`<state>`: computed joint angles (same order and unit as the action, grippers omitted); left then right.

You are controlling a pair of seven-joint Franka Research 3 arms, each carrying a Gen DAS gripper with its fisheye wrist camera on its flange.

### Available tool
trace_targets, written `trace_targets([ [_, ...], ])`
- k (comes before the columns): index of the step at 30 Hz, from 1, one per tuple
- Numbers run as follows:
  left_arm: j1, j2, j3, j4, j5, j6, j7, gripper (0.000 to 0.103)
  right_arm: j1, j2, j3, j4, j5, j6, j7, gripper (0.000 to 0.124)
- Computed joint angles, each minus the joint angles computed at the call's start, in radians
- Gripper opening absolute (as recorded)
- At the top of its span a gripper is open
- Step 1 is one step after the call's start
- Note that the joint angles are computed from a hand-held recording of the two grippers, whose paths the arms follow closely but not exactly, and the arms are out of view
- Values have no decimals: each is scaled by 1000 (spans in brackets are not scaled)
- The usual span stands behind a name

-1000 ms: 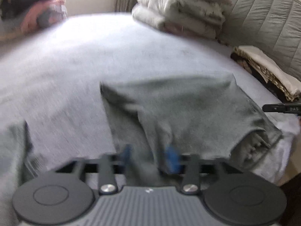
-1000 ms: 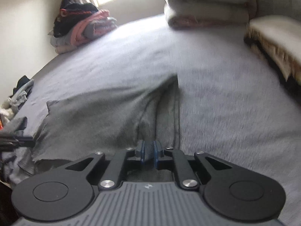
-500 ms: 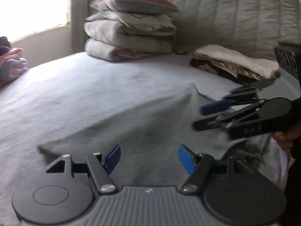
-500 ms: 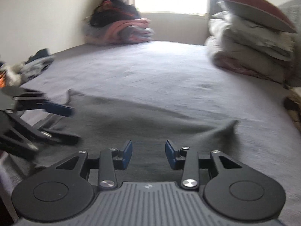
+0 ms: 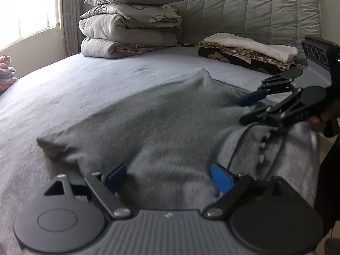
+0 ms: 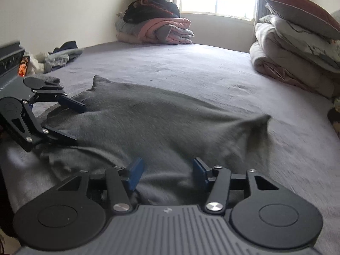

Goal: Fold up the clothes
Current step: 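Open both grippers and smooth the folded top flat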

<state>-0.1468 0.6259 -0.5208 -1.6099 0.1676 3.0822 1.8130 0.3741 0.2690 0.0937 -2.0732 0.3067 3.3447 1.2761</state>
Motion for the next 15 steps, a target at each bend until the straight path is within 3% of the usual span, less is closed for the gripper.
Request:
trace_targets([
  [3,45,-15,-44,-24,-6,-5,26,88,-150,-25,145,-47,-44,10,45,56],
  [5,58,-19,-61,-12,-22,-38,39,88,-170,-35,161,-43,-51,-14,73,56],
  [9,38,-7,-49,40,-45,-41,75,88,-1,-11,-1,22,-25,3,52,57],
  [12,-13,44,-7,141,-38,-41,75,89,69,48,-62,117,-5,7,32,58],
  [15,-54,122,12,274,-48,-93,75,90,131,127,-123,235,7,-23,12,58],
])
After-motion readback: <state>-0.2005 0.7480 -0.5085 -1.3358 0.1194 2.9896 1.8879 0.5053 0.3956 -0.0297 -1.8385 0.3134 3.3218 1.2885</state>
